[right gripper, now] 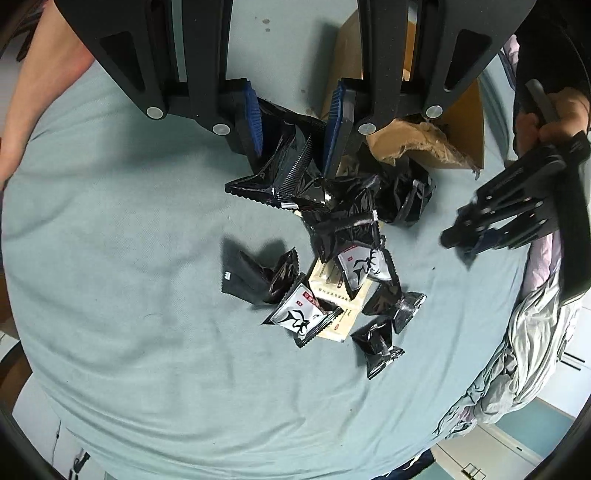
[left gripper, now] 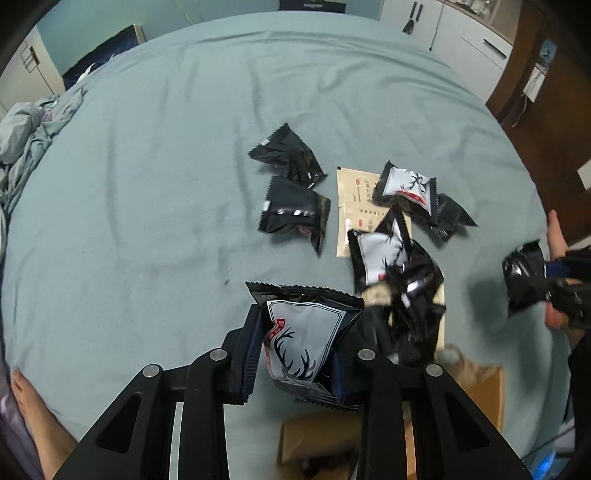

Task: Organize snacks
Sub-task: 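Carry both held packets toward the cardboard box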

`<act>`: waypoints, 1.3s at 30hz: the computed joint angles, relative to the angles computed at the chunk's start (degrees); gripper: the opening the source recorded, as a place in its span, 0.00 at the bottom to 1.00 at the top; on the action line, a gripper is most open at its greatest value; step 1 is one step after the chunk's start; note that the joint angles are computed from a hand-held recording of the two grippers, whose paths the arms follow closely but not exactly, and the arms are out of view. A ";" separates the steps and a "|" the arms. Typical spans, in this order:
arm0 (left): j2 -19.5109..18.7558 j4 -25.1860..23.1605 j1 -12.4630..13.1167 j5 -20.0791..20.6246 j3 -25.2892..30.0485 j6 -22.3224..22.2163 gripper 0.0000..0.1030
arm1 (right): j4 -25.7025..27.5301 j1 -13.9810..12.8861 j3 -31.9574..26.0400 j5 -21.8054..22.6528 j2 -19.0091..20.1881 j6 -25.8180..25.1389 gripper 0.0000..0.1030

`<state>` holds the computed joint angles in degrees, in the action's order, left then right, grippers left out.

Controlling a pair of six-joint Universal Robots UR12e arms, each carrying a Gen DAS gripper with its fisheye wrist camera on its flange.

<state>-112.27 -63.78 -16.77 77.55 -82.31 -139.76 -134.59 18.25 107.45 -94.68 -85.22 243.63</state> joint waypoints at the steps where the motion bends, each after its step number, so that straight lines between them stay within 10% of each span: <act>1: 0.65 -0.20 0.40 -0.15 -0.53 0.61 0.29 | 0.29 0.14 -0.23 0.00 -0.02 -0.25 0.28; 39: 10.07 -6.55 3.48 0.70 -9.87 20.80 0.29 | 12.45 5.80 -11.33 1.14 4.96 -10.06 0.28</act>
<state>-102.19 -70.34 -13.29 78.25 -92.18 -118.96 -122.13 24.05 96.12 -93.55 -80.25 233.58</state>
